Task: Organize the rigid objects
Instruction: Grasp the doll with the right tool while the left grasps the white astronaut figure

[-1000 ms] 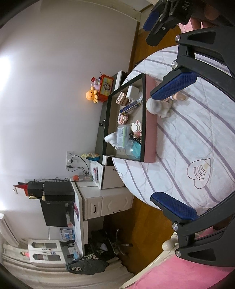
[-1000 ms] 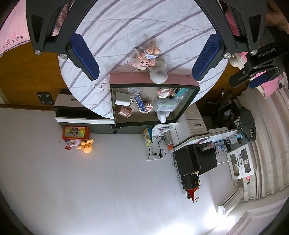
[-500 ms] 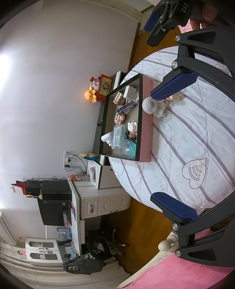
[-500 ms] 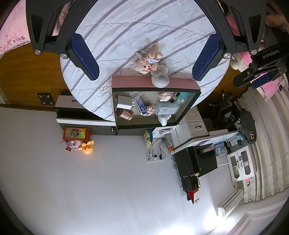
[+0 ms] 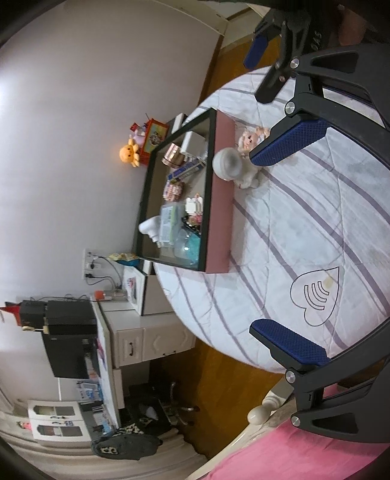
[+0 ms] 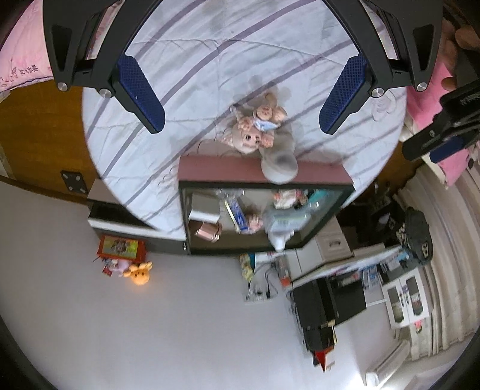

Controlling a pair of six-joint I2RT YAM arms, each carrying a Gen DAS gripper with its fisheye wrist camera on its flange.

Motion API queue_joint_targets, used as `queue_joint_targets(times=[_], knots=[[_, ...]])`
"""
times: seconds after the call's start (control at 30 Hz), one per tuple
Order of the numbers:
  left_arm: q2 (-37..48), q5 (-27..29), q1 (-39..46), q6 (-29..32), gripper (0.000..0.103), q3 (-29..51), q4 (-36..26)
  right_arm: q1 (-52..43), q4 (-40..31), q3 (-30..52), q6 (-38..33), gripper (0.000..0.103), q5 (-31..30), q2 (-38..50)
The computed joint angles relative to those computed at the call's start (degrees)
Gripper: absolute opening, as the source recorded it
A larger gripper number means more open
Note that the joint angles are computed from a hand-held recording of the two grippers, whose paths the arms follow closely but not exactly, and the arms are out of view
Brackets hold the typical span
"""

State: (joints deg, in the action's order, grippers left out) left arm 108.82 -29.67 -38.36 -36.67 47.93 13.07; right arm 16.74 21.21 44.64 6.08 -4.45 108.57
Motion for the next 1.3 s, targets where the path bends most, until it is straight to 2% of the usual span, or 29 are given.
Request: queue_joint_targets(times=[0.47, 0.57, 0.6, 0.63, 0.67, 0.97, 1.13, 1.3], knots=[[10.7, 5.8, 4.1, 1.0, 0.103, 8.4, -2.2, 1.1, -7.4, 18.8, -1.7, 0.103, -2.1, 21.3], [12.1, 6.6, 4.5, 1.5, 0.103, 9.8, -2.5, 0.4, -8.1, 20.6, -3.6, 0.092, -3.8, 23.5], [12.8, 6.9, 4.6, 1.6, 0.103, 10.6, -2.8, -0.1, -7.8, 20.5, -4.0, 0.084, -4.8, 23.5], [13.3, 7.2, 4.6, 1.7, 0.103, 11.2, -3.0, -0.5, -7.0, 19.9, -4.6, 0.068, -5.8, 23.2], [13.6, 7.5, 4.7, 1.8, 0.103, 11.6, -3.3, -0.6, -6.9, 19.5, -5.1, 0.064, -6.0, 22.9], [18.9, 9.3, 3.2, 4.1, 0.103, 19.6, -5.6, -2.6, -6.0, 18.1, -7.1, 0.063, -7.3, 21.5], [23.6, 10.8, 2.8, 5.6, 0.103, 27.0, -8.9, -3.6, -5.3, 17.7, -8.2, 0.064, -5.4, 21.1], [29.2, 12.6, 3.2, 5.6, 0.103, 35.3, -12.6, -4.7, -5.5, 18.4, -9.0, 0.064, -6.0, 22.3]])
